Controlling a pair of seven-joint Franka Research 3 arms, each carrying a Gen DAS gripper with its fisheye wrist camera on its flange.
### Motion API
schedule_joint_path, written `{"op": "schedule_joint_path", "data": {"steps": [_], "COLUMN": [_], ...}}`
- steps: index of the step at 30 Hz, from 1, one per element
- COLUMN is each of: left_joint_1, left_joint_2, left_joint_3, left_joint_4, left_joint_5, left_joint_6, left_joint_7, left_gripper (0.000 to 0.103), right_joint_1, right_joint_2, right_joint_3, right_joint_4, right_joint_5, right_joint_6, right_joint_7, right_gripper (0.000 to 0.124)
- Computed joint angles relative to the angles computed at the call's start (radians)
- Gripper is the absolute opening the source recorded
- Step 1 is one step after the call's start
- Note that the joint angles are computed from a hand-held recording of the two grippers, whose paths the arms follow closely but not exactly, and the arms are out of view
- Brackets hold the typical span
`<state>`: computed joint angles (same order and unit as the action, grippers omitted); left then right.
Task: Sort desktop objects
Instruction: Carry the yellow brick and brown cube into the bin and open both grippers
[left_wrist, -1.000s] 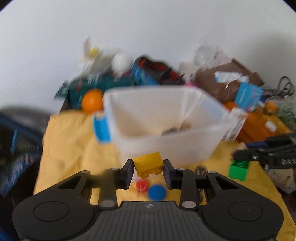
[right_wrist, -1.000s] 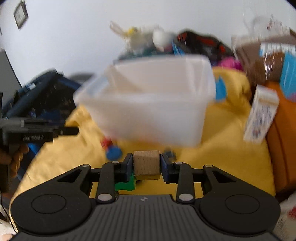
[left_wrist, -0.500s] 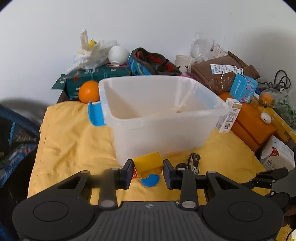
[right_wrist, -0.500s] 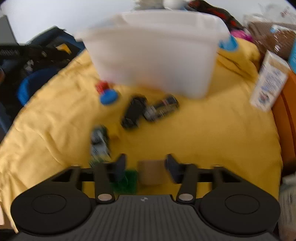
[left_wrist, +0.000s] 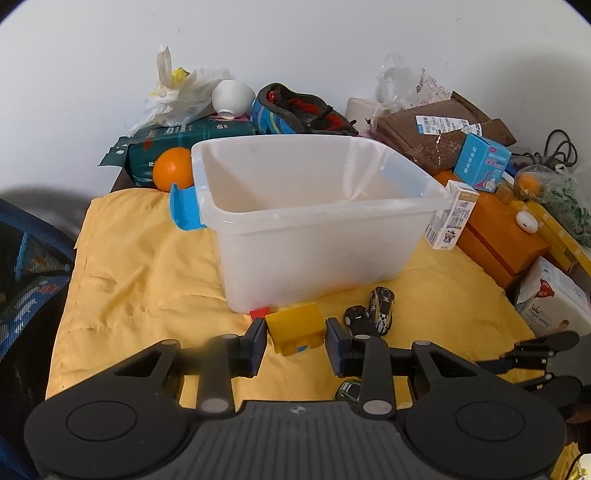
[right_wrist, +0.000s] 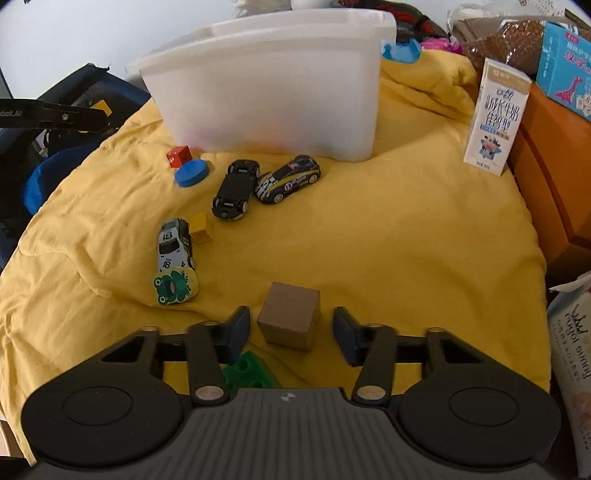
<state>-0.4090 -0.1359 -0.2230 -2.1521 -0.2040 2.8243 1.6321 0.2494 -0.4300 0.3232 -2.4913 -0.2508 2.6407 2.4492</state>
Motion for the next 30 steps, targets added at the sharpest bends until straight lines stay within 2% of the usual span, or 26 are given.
{"op": "schedule_joint_path", "data": {"steps": [2,5,9,12,15,17,19,23,26,27,29,30], "left_joint_1": [-0.006,-0.01,0.019,0.044,0.065,0.063,0.07,0.065,0.061,0.059,0.046,0.041], "left_joint_2": [-0.006,0.005,0.064,0.144,0.25,0.313,0.361,0.404,0.423,0.424,0.412,0.402], "left_joint_3": [0.004,0.011,-0.006,-0.021,-0.041,-0.047,-0.058,-0.064,-0.068,-0.066,-0.05,-0.043], "left_joint_4": [0.005,0.046,0.164,0.318,0.499,0.593,0.66,0.713,0.732,0.73,0.699,0.68], "left_joint_5": [-0.015,-0.042,0.01,0.032,0.059,0.132,0.139,0.197,0.219,0.232,0.287,0.315], "left_joint_6": [0.001,-0.008,-0.027,-0.124,-0.243,-0.288,-0.322,-0.36,-0.372,-0.366,-0.332,-0.317], "left_joint_7": [0.02,0.04,0.001,-0.034,-0.061,-0.111,-0.135,-0.166,-0.177,-0.186,-0.231,-0.255], "left_gripper": [0.038,0.038,0.038,0.038,0.038,0.038,0.038,0.038,0.038,0.039,0.056,0.063], "right_joint_1": [-0.017,-0.035,-0.099,-0.138,-0.106,-0.076,-0.065,-0.029,-0.013,-0.01,-0.005,-0.004], "right_joint_2": [0.009,0.004,0.016,0.074,0.166,0.224,0.277,0.345,0.357,0.363,0.372,0.373], "right_joint_3": [0.012,0.008,0.012,0.004,-0.061,-0.108,-0.136,-0.189,-0.207,-0.211,-0.218,-0.22], "right_joint_4": [0.01,0.042,0.145,0.26,0.393,0.474,0.553,0.638,0.638,0.641,0.646,0.644], "right_joint_5": [-0.03,-0.047,-0.104,-0.136,-0.068,-0.005,0.007,0.061,0.061,0.056,0.049,0.029], "right_joint_6": [0.014,0.05,0.116,0.144,0.112,0.074,0.02,-0.058,-0.081,-0.086,-0.093,-0.092], "right_joint_7": [0.01,0.018,0.009,-0.022,-0.102,-0.159,-0.182,-0.239,-0.238,-0.231,-0.218,-0.198], "right_gripper": [0.032,0.032,0.032,0.032,0.032,0.032,0.032,0.032,0.032,0.032,0.036,0.041]}}
